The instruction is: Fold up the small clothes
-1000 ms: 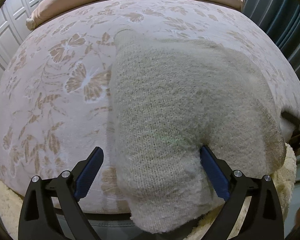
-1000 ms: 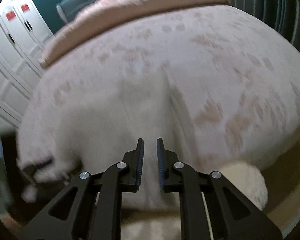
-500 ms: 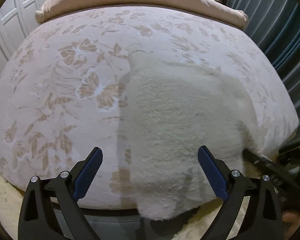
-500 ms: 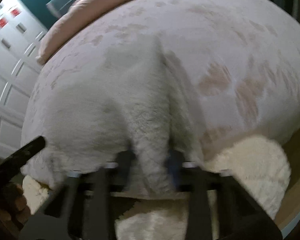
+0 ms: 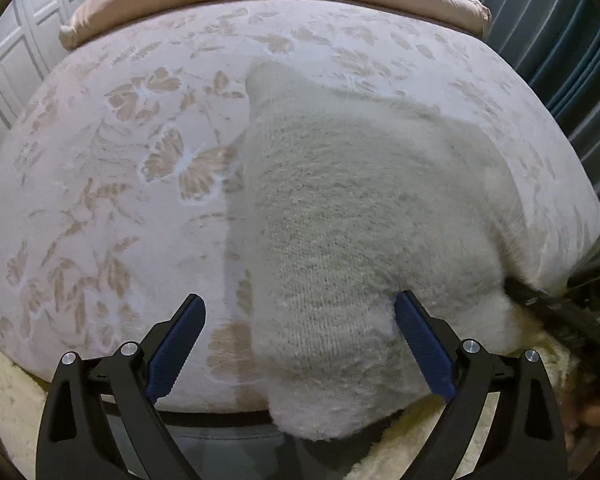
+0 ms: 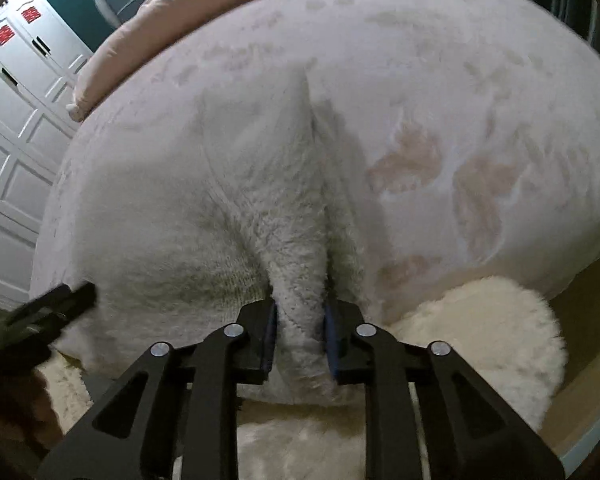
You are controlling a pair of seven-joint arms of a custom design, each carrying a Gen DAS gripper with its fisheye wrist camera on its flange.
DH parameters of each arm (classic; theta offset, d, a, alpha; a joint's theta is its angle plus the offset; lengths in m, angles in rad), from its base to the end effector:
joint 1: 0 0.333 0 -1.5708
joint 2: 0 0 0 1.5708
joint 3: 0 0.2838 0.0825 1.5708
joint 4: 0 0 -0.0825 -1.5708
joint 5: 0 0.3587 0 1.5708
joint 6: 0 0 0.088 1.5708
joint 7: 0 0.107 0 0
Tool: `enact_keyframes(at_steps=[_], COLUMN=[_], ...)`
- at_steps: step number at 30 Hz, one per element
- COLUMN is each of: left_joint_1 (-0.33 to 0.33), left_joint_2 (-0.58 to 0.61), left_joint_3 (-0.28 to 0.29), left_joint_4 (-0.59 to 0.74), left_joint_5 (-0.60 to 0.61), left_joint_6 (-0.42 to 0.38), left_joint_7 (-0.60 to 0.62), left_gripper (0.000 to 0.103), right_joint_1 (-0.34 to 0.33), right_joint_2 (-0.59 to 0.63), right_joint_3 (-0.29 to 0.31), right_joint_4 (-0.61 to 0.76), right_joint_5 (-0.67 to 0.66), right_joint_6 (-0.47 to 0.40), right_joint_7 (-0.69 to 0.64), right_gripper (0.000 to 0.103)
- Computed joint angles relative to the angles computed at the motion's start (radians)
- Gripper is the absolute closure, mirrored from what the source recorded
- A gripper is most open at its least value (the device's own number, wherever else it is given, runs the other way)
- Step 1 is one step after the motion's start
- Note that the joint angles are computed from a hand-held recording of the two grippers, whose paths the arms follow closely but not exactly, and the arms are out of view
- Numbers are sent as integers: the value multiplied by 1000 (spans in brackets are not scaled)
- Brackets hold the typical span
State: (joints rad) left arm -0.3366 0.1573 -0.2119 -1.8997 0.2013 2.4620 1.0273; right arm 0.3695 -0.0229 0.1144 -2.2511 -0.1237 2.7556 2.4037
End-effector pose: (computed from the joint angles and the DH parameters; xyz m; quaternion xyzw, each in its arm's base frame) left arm 0.5182 -0.3108 0.4440 -0.6461 0.7332 -0.1823 0.1082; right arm 0.4756 0.2559 0.4162 -0.5933 0.7609 -0.0713 0.2530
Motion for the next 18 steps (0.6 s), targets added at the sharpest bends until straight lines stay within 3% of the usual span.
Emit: enact_keyframes(at_steps=[4,6,8,11,15,16,18], left_joint_1=[0,4,11,31,76,88,107], left_joint_2=[2,-8,-32,-89,-163,-179,-192], left_joint_3=[2,3,5,13,14,13,8], left_joint_4=[5,-1,-21,-68,-127,-142,-154], left_joint_5=[3,-5,-11,2,58,78,94], left_joint_6=[-5,-6,-1,2,-16,-20,-24], left_joint_7=[-5,-2,-10,-53,-113,-132,-148], left_gripper=[9,9,10,10,10,10,10], right_joint_1=[-13,-9,9,51,60,47,58], right_joint_2=[-62,-71,-62,23,189,266,341], right_joint_3=[26,32,19,17,71,105,108], right_joint_4=[36,53,68,136,289,356,412], right_joint_5=[-259,-302,-218,9,156,224,227], right_joint_6=[-81,-82,-10,61,26,-25,-41], right_joint_7=[217,231,139,-100,-313,-393,-415], right_gripper=[77,77,77,77,77,77,77])
